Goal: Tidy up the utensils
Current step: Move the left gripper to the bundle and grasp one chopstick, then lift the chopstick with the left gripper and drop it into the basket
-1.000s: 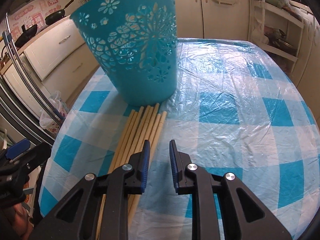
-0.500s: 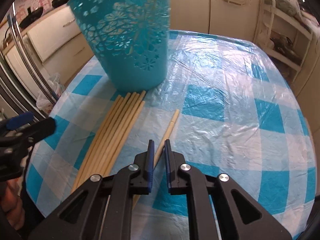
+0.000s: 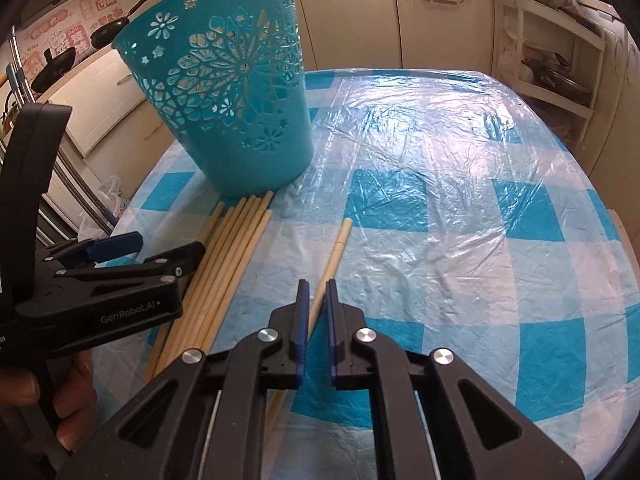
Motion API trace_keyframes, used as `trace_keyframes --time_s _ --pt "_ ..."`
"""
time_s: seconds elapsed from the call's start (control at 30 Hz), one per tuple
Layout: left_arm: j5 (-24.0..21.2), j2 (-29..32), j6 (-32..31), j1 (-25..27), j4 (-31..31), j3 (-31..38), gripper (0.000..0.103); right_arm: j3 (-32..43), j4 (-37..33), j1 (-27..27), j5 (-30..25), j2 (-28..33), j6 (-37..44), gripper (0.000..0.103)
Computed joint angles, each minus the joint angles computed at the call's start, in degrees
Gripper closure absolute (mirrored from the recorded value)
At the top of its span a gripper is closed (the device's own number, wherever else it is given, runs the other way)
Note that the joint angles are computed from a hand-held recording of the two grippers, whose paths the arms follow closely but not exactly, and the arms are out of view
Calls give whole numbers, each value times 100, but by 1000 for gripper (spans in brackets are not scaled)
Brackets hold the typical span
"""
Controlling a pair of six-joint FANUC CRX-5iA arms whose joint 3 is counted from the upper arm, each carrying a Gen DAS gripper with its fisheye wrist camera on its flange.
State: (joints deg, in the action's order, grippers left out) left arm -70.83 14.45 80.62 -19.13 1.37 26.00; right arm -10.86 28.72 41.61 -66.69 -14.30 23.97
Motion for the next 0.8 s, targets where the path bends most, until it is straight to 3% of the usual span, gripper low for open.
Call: trace_keyframes --time_s 0.1,0.2,0.33,0.5,0.7,0.8 --pt "-8 25 -65 -65 -57 67 33 -9 4 -2 -4 -11 -10 96" --pt "-26 57 -225 -46 185 69 50 -5 2 -17 -9 -11 -31 96" --pt "-170 93 -639 -24 617 54 97 -41 26 -27 46 -26 -104 93" --pt "-345 -37 -863 167 1035 -24 98 -105 109 -4 91 -38 -200 93" --pt "-697 -432 -1523 931 2624 -114 98 -111 82 -21 163 -45 -162 87" --pt "-537 -514 -1780 1116 3225 173 98 -113 103 -2 160 -36 -140 84"
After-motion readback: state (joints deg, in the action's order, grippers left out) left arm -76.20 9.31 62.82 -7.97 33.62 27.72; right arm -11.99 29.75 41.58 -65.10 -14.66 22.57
